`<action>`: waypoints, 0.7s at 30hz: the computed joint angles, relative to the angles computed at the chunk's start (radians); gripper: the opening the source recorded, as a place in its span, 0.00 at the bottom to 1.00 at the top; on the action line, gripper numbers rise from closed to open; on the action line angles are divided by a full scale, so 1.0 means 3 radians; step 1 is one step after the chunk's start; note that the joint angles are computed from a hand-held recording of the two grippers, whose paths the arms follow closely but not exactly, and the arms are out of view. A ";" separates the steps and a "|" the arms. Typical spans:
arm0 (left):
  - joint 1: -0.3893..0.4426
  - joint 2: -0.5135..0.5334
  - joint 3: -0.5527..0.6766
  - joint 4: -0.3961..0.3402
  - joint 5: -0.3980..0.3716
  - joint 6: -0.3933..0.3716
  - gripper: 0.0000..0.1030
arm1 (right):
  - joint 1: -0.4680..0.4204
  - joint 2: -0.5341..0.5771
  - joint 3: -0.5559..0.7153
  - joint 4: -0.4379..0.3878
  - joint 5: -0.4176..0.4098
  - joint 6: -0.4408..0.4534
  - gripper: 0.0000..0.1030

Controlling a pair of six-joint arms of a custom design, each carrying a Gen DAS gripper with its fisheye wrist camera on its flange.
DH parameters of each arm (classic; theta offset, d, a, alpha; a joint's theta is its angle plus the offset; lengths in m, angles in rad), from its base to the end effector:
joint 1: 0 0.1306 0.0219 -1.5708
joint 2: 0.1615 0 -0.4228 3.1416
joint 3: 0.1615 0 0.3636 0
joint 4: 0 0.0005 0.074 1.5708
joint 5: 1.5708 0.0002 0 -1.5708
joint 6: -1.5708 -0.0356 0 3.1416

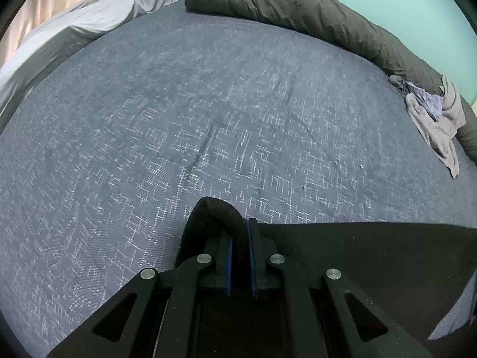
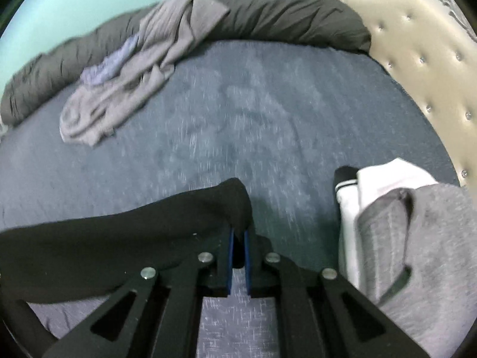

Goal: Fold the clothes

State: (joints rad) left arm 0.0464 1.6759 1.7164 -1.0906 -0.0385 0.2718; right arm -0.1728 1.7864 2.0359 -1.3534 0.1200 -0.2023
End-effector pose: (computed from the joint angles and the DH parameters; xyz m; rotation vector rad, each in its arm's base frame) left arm 0.5503 0.0264 0.4580 -0.4283 2.5846 -0.0284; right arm 0.5695 -0.1042 0.5157 0.5352 2.6154 -0.1510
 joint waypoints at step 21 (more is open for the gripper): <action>0.0030 0.0001 0.0123 -0.0214 0.0005 0.0009 0.23 | -0.0050 -0.0514 -0.1369 0.1089 -0.0216 -0.0389 0.43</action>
